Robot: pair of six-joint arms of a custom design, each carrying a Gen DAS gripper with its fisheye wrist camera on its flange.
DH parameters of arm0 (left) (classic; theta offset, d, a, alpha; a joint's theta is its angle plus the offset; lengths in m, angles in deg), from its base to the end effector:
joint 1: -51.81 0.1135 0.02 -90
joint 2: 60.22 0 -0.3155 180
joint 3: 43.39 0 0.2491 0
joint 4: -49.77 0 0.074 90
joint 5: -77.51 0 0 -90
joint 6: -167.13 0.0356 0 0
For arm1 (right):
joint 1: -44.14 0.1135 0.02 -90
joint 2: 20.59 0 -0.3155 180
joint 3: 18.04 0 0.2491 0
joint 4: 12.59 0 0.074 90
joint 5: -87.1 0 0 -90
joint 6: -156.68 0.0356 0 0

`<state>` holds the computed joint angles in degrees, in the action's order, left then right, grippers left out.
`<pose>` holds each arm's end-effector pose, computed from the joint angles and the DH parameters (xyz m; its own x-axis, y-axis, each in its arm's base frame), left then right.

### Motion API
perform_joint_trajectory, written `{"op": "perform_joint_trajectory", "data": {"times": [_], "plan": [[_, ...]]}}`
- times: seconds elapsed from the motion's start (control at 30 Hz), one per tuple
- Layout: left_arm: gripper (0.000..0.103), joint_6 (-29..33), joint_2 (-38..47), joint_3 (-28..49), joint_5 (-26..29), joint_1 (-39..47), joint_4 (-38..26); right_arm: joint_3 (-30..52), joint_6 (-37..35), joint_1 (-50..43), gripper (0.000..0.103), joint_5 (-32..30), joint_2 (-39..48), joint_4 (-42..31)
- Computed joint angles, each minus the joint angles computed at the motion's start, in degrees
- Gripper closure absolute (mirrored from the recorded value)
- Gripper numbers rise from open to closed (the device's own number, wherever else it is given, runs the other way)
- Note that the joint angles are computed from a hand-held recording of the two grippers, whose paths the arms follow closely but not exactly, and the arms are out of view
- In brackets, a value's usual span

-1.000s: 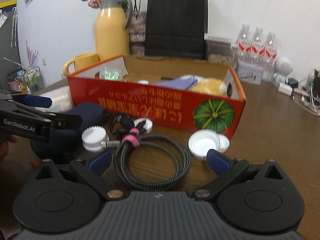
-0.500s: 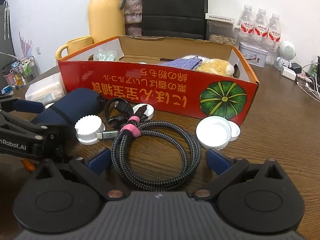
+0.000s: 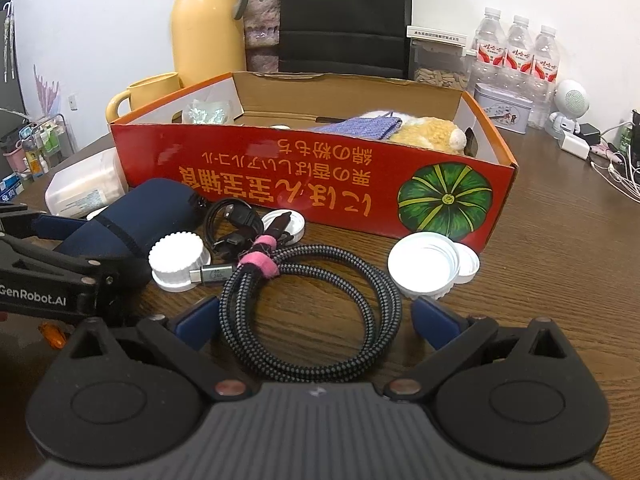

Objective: Organize objects
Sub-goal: 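Grasp the navy zip pouch with left tool while right tool grasps the braided cable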

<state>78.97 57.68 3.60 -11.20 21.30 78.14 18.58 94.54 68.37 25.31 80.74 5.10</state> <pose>0.2838 -0.1682 0.0828 -0.5654 0.3705 -0.7369 0.5403 0.8414 0.0084 0.2442 0.0915 0.1205 -0.6215 0.1719 -0.7643 0.2518 0.9677 0.0128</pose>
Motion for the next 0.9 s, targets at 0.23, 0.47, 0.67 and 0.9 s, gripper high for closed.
{"op": "perform_joint_trajectory", "data": {"times": [0.23, 0.47, 0.67, 0.9], "plan": [[0.034, -0.71, 0.03, -1.64, 0.45, -0.38, 3.34, -1.08, 0.75, 0.48, 0.01, 0.92, -0.45, 1.42], [0.038, -2.02, -0.38, -3.53, 0.52, -0.61, 5.82, -2.86, 2.95, 2.14, 0.012, 2.89, -1.39, 3.22], [0.039, -2.7, -0.94, -5.89, 0.46, -0.7, 8.9, -4.86, 3.58, 5.31, 0.013, 7.27, -2.01, 6.77], [0.04, -3.4, -2.99, -8.67, 0.8, -0.36, 11.14, -6.26, 3.68, 9.46, 0.014, 13.0, -2.23, 9.87]]}}
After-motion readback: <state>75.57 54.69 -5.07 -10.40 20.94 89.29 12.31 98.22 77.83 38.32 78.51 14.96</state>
